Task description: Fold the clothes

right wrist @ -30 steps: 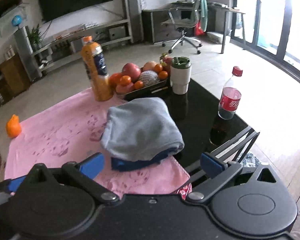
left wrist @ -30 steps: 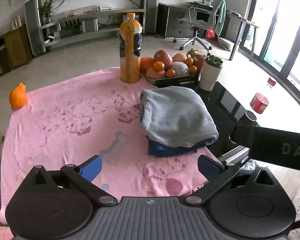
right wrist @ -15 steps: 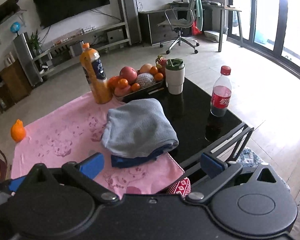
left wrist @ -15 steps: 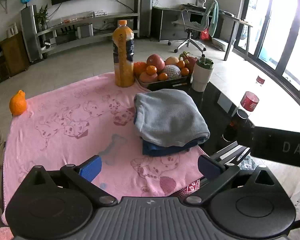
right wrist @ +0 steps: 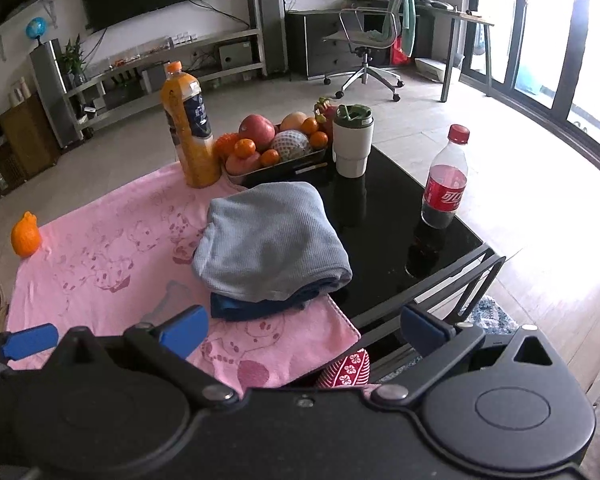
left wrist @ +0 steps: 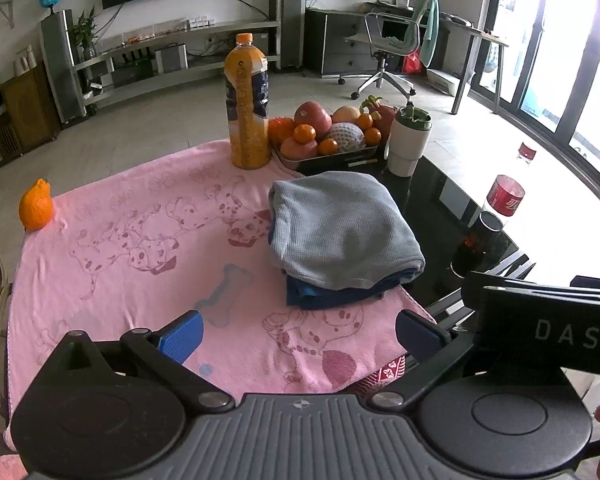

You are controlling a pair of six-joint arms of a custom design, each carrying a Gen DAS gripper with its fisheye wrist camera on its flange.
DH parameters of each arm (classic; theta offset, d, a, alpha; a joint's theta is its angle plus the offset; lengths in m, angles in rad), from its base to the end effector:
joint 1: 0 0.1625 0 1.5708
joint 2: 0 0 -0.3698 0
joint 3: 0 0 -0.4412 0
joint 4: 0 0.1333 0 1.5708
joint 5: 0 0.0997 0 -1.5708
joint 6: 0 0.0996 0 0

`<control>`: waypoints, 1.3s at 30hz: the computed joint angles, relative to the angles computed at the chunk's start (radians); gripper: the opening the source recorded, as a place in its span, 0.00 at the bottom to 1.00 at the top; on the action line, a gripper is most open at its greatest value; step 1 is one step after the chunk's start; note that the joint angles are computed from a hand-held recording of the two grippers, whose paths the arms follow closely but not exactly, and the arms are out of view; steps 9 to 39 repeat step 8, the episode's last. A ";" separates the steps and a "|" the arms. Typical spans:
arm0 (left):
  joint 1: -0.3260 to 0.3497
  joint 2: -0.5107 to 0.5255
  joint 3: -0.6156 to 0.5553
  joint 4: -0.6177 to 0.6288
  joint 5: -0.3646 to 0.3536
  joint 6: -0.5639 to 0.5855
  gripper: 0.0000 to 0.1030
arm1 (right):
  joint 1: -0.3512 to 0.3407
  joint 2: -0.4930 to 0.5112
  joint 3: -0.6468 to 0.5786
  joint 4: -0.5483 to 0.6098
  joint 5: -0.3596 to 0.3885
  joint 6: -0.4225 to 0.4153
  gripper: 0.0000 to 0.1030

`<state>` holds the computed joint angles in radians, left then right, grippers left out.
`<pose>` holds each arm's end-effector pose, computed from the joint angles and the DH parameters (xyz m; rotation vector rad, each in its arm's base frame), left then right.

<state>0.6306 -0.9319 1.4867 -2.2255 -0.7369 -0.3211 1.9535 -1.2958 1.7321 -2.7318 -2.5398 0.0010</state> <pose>-0.4444 -0.5808 0.1703 0.6874 2.3255 -0.7311 0.2761 -0.5489 0.3558 -0.0132 -2.1671 1.0042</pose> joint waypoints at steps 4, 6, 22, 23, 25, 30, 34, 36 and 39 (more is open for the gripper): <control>0.000 0.003 0.004 -0.016 0.004 0.014 1.00 | -0.005 -0.001 0.002 0.004 0.006 0.005 1.00; -0.001 0.003 0.010 -0.031 0.009 0.023 1.00 | -0.007 -0.001 0.002 0.005 0.007 0.007 1.00; 0.000 0.005 0.008 -0.029 0.010 0.023 1.00 | -0.008 0.000 0.002 0.007 0.009 0.009 1.00; 0.000 0.005 0.008 -0.029 0.010 0.023 1.00 | -0.008 0.000 0.002 0.007 0.009 0.009 1.00; 0.000 0.005 0.008 -0.029 0.010 0.023 1.00 | -0.008 0.000 0.002 0.007 0.009 0.009 1.00; 0.000 0.005 0.008 -0.029 0.010 0.023 1.00 | -0.008 0.000 0.002 0.007 0.009 0.009 1.00; 0.000 0.005 0.008 -0.029 0.010 0.023 1.00 | -0.008 0.000 0.002 0.007 0.009 0.009 1.00; 0.000 0.005 0.008 -0.029 0.010 0.023 1.00 | -0.008 0.000 0.002 0.007 0.009 0.009 1.00; 0.000 0.005 0.008 -0.029 0.010 0.023 1.00 | -0.008 0.000 0.002 0.007 0.009 0.009 1.00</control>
